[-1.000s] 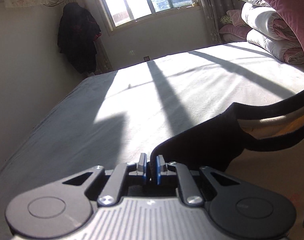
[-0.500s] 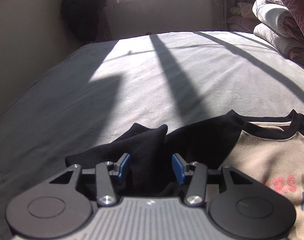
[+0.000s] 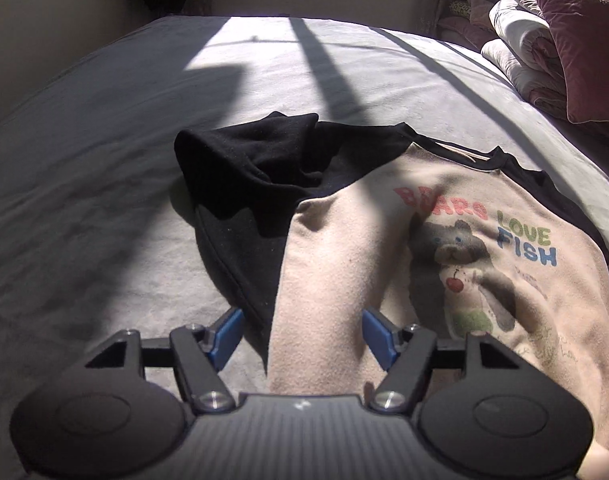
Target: Fold clothes
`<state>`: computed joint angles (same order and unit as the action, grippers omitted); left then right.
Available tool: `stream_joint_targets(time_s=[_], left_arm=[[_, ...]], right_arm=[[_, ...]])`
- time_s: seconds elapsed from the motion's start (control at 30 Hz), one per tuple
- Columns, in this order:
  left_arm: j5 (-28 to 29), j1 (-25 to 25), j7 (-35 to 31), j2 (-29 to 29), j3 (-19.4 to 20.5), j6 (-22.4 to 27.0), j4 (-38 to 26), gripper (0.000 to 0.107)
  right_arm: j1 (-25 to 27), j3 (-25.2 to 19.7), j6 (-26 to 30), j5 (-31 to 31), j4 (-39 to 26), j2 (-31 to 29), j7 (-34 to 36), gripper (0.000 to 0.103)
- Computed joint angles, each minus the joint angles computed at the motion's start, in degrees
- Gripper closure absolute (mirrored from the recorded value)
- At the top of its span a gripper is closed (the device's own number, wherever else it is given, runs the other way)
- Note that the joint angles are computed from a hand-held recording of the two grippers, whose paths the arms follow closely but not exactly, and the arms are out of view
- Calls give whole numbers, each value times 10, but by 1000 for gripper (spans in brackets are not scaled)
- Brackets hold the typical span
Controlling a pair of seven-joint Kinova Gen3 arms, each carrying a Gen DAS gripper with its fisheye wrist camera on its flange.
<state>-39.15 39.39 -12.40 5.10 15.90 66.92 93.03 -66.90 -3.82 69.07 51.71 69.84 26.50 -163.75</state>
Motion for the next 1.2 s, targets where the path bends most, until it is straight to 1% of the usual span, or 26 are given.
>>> stream_joint_targets(time_s=[0.07,0.27,0.33,0.4,0.5,0.6,0.67,0.73,0.8,0.83,0.87,0.9,0.97,1.03,1.07,1.1,1.13,1.2], left_arm=[[18,4,14,-23,6,-7,24,40],[84,-27,93,-113,37,-82,122,39],[85,-37,124,-136,58,-98,146,39],[90,-47,140,-157,75,-113,166,39],[96,-65,167,-196,95,-150,208,40],[124,-80,167,-232,95,-187,238,40],[146,-81,143,-246,84,-203,247,40],[166,-84,122,-262,74,-223,261,40],[177,-91,105,-269,76,-234,268,40],[183,-95,97,-273,78,-239,271,40],[190,-98,88,-277,79,-244,275,40],[192,-104,79,-277,84,-243,274,40],[197,-119,66,-277,99,-239,271,41],[200,-139,59,-277,119,-233,267,43],[202,-149,56,-277,129,-230,265,45],[204,-160,54,-278,139,-225,262,47],[206,-171,52,-278,149,-221,260,48],[217,-184,39,-282,155,-223,260,48]], right_arm=[[-5,-8,-3,-14,27,-21,-28,50],[-11,-49,-9,-39,99,-77,-112,49],[-6,-66,-29,-54,128,-98,-149,49],[6,-82,-53,-76,152,-113,-176,49],[14,-100,-79,-94,179,-127,-206,49],[14,-112,-89,-98,193,-132,-222,48],[14,-120,-89,-101,195,-136,-214,48],[18,-126,-108,-106,208,-146,-210,48],[23,-133,-134,-113,226,-158,-206,49],[25,-137,-143,-115,233,-162,-204,55],[26,-140,-145,-115,234,-162,-200,64],[26,-142,-146,-114,236,-162,-197,70],[30,-144,-160,-118,243,-165,-187,89],[36,-144,-178,-121,252,-172,-168,95],[49,-154,-182,-121,256,-175,-165,96],[51,-152,-177,-121,257,-180,-170,96],[43,-143,-163,-115,257,-183,-180,96],[40,-144,-120,-95,254,-186,-202,96]])
